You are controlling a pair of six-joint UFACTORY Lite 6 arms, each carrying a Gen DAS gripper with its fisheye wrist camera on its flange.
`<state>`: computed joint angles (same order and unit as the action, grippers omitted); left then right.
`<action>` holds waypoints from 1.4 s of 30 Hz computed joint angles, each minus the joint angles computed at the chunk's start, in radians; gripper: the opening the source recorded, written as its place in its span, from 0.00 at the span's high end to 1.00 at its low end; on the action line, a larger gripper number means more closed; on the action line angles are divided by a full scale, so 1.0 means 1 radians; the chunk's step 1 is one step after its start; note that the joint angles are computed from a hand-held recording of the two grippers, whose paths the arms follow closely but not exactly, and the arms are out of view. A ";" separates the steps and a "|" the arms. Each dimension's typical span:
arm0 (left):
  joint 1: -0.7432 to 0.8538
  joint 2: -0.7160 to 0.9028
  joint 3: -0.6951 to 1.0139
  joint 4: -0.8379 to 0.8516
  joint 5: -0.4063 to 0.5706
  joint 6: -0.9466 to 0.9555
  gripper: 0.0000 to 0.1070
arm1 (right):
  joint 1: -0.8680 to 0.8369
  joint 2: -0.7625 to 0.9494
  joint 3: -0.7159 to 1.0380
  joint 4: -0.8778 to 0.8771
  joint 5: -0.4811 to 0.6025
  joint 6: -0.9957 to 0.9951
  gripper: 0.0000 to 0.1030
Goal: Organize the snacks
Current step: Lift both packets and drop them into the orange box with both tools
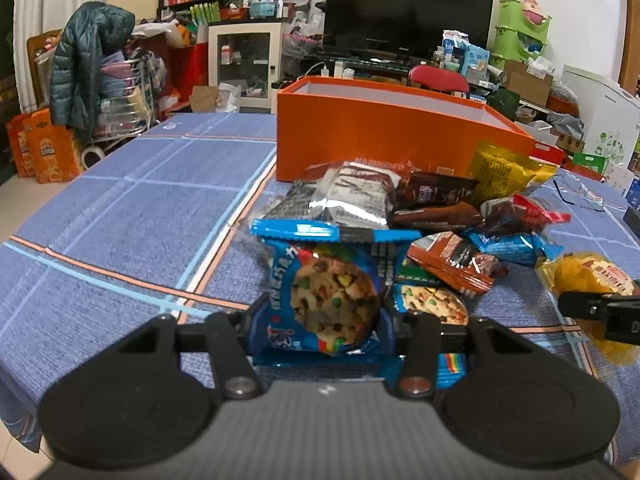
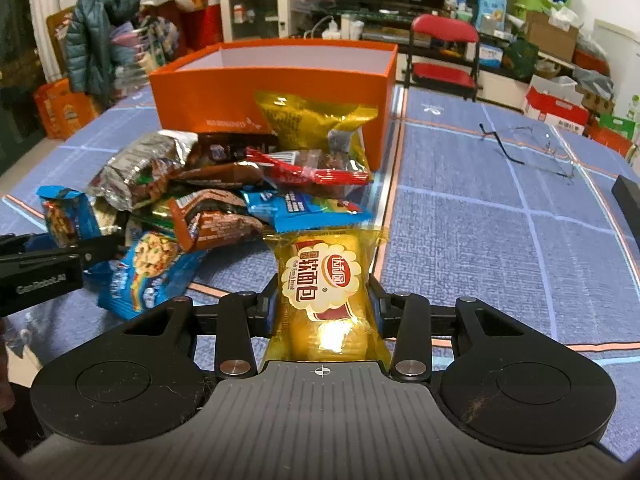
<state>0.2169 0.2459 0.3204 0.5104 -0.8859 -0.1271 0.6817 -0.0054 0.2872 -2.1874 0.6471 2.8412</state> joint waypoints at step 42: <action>-0.229 0.597 1.518 1.031 0.654 -1.349 0.43 | -0.438 0.475 1.070 0.101 -0.313 -0.504 0.59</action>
<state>-0.0117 0.8425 1.8386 1.5415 -0.2319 -1.4763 0.2439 0.4695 1.3576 -2.0867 0.3339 2.3373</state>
